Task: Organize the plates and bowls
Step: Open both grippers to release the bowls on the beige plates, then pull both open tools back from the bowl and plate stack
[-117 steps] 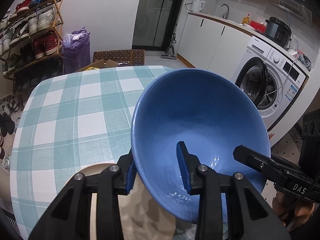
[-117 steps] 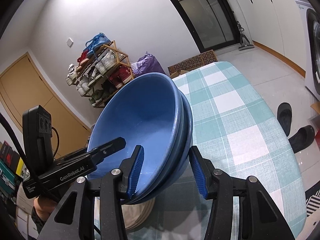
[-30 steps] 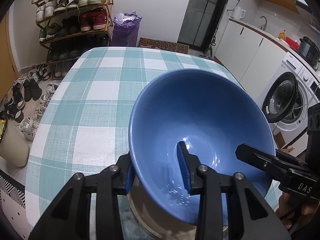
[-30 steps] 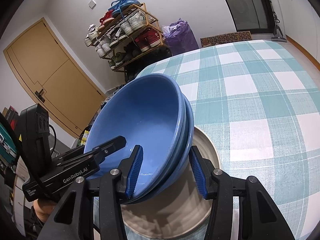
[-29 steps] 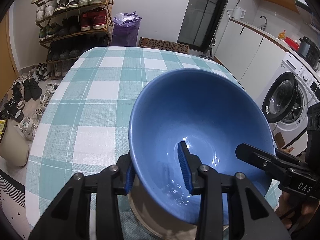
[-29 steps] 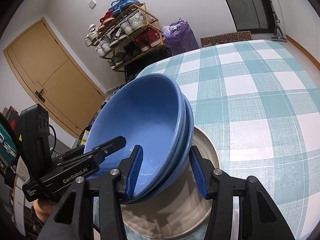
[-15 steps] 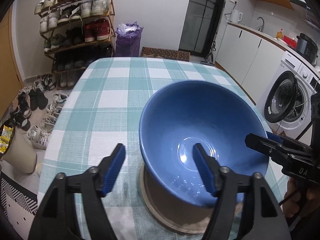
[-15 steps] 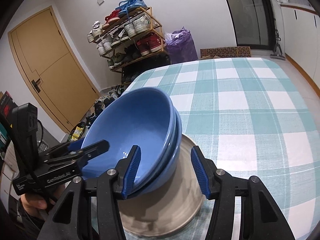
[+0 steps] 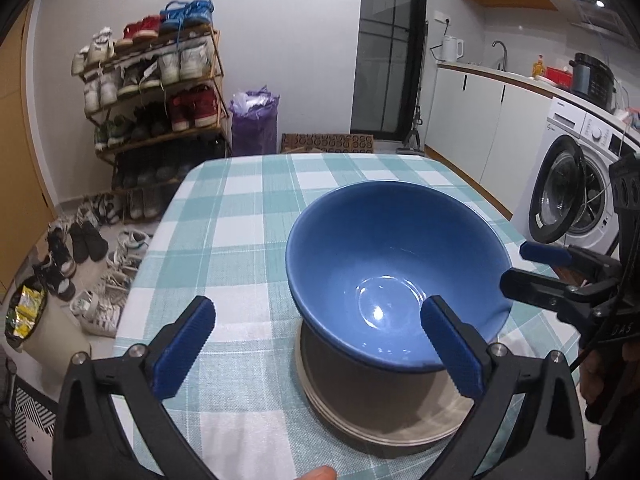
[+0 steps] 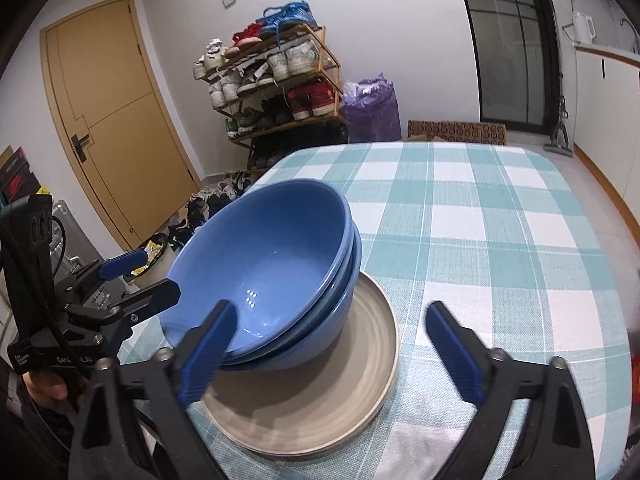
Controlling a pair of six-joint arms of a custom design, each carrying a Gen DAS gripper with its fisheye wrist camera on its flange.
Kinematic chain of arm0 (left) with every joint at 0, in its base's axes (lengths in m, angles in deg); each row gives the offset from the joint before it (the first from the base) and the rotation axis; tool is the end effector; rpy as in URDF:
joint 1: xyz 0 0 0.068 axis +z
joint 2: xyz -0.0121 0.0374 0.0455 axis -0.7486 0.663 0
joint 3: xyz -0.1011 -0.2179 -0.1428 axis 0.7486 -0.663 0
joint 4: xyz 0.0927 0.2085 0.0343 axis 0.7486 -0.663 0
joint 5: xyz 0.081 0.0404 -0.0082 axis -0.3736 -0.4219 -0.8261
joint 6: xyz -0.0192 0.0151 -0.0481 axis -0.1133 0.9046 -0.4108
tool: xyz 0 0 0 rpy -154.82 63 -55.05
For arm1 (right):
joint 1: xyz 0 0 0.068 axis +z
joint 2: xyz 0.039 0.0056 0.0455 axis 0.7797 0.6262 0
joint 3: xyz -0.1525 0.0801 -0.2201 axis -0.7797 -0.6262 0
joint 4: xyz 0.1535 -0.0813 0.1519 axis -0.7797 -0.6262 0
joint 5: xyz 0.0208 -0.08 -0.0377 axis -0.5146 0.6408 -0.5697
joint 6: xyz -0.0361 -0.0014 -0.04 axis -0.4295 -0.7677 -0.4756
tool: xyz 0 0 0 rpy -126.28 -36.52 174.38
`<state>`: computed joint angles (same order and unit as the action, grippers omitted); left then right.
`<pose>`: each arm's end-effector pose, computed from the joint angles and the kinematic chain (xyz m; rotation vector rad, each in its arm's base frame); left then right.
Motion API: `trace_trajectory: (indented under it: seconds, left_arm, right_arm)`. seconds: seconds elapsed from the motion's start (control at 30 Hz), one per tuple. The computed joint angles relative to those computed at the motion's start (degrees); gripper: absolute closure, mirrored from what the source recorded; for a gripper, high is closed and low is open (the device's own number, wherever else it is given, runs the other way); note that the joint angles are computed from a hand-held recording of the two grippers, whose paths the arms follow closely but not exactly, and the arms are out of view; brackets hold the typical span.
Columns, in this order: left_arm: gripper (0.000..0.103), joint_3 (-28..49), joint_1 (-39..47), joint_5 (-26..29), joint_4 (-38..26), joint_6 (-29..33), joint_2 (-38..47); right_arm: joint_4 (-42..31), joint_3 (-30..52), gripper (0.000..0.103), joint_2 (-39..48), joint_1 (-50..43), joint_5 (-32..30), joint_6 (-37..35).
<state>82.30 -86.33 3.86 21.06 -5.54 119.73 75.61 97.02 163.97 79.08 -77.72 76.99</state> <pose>0.2255 -0.1466 0.2007 -0.3749 2.1816 0.0905 0.3353 0.1930 0.2038 -0.8812 2.2327 0.6602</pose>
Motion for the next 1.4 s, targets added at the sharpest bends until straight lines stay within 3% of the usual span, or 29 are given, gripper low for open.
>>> trace_trajectory:
  seconds: [0.27, 0.47, 0.67, 0.83, 0.97, 1.07, 1.4]
  left_arm:
    - [0.000, -5.4, -5.9, -9.2, 2.4, -4.3, -3.6]
    - [0.000, -7.1, -9.7, -14.0, 0.5, -9.0, -2.6]
    - [0.000, -8.6, -12.6, -15.7, 0.3, -14.7, 0.3]
    - [0.000, -9.9, -15.9, -18.9, 3.9, -16.1, 3.4]
    - [0.000, -9.0, -18.3, -21.9, 2.5, -19.1, 7.0]
    - [0.000, -10.1, -18.9, -22.1, 5.3, -19.2, 7.9]
    - [0.000, -10.6, -21.9, -24.5, 4.5, -26.7, 11.1]
  right_arm:
    - [8.4, -8.0, 0.001, -3.9, -1.6, -2.7, -1.0]
    - [15.8, -15.6, 0.001, -6.9, -2.5, -4.2, -1.9]
    - [23.3, -23.0, 0.001, -9.1, -3.5, -5.7, -2.4]
    - [28.8, -28.6, 0.001, -10.0, -4.9, -7.7, -3.1]
    - [34.0, -33.2, 0.001, -10.1, -5.9, -8.2, -3.4]
    - [36.4, -35.9, 0.001, -10.1, -6.0, -8.4, -4.2]
    - [48.8, -44.5, 0.001, -10.1, -4.2, -7.6, -7.1]
